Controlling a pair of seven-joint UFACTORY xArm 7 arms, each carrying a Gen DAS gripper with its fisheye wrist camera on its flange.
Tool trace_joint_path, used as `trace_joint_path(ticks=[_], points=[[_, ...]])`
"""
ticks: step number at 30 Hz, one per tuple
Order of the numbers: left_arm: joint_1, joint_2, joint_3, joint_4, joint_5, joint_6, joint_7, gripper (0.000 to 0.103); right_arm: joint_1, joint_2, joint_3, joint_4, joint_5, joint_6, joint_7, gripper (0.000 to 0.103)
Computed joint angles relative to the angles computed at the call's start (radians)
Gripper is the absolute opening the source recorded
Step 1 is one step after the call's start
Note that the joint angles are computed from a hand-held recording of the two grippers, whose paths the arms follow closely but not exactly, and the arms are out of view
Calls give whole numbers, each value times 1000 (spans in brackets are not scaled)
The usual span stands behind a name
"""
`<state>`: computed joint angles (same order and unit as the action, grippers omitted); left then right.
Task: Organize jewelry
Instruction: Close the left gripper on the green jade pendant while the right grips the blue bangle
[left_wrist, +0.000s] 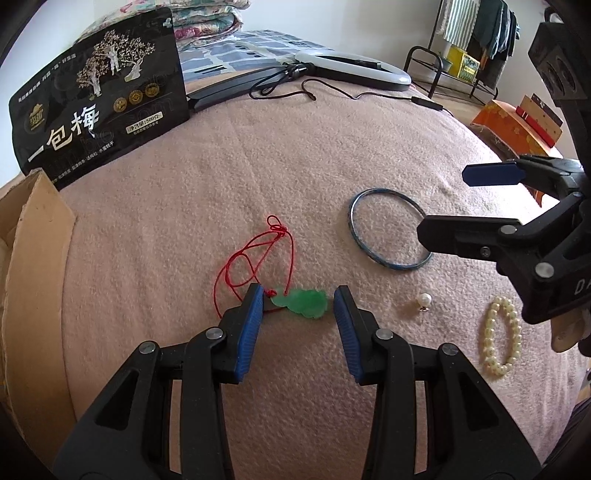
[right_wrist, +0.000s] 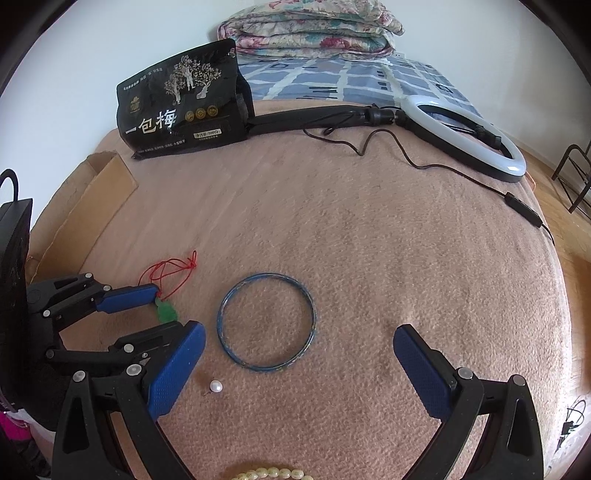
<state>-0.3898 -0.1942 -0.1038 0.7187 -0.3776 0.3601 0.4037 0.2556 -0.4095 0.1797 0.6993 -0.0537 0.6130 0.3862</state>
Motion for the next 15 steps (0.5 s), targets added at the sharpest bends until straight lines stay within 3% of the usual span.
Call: trace_joint_path(ticks=[15], points=[[10,-20,16,-26,4,-22,9,32,17,63,11,23,-10,-6,-12,103]])
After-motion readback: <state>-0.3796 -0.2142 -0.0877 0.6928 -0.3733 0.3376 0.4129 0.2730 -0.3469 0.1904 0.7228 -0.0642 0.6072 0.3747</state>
